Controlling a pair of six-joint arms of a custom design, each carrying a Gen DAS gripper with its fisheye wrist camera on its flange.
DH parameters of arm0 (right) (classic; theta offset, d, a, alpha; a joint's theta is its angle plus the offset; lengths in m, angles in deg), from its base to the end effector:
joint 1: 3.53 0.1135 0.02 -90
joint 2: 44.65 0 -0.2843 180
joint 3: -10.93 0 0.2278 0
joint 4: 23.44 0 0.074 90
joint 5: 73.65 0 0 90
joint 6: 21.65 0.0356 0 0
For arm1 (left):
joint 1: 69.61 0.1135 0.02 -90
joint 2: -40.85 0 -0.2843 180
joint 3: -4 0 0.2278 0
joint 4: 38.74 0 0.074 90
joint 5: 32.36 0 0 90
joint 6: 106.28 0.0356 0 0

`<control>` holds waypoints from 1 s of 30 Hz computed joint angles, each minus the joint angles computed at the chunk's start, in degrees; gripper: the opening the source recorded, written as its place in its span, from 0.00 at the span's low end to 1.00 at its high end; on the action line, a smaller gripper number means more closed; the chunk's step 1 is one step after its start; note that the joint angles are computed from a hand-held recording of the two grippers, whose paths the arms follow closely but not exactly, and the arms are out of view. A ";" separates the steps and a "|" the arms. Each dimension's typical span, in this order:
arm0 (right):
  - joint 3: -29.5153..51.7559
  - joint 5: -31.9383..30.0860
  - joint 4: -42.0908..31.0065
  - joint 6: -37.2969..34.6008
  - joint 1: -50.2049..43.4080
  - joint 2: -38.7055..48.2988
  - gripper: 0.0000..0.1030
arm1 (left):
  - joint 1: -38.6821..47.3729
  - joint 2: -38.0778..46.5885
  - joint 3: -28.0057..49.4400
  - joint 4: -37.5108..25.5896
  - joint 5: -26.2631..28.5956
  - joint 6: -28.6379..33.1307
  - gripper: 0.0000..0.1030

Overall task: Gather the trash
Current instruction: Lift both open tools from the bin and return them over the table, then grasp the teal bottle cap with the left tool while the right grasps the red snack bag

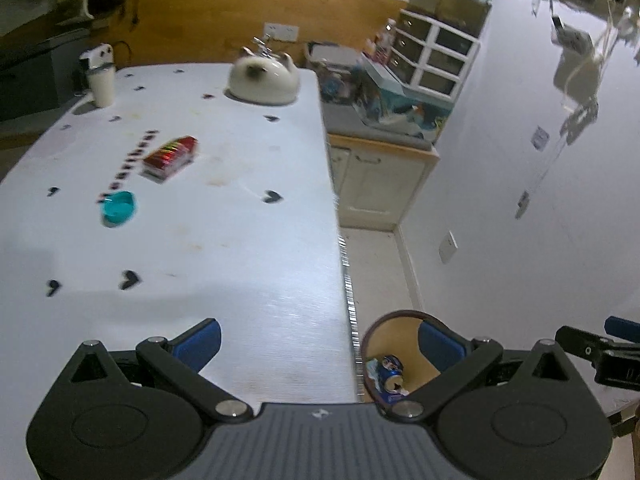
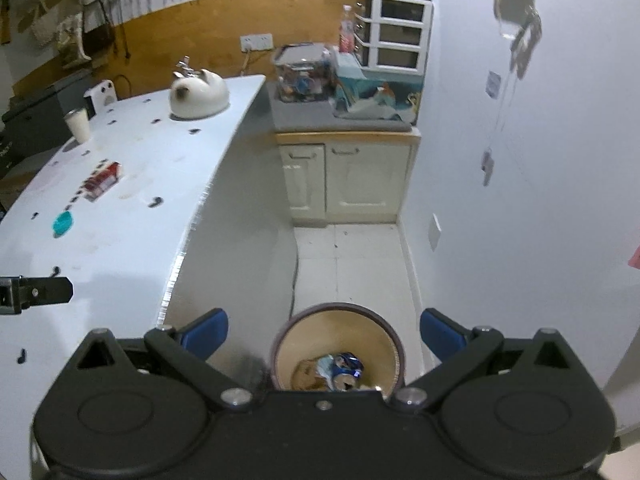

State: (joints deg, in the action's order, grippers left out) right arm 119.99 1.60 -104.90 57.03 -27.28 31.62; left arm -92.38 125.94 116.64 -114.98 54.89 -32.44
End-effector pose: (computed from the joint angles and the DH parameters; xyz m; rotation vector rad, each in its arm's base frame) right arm 0.2010 -0.0785 0.4316 0.1422 2.3794 0.0233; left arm 0.2496 -0.1029 0.4198 0.1184 2.4321 -0.2508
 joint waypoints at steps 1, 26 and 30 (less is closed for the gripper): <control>-0.06 0.99 -0.02 1.28 1.76 -0.68 1.00 | 1.48 -0.74 -0.13 -0.24 0.76 1.01 1.00; 7.67 33.44 3.33 33.89 53.56 5.66 1.00 | 41.97 1.75 8.38 -5.89 21.97 27.20 1.00; 13.97 34.32 3.26 32.74 54.97 11.55 1.00 | 44.41 5.85 11.34 -5.21 24.60 28.07 1.00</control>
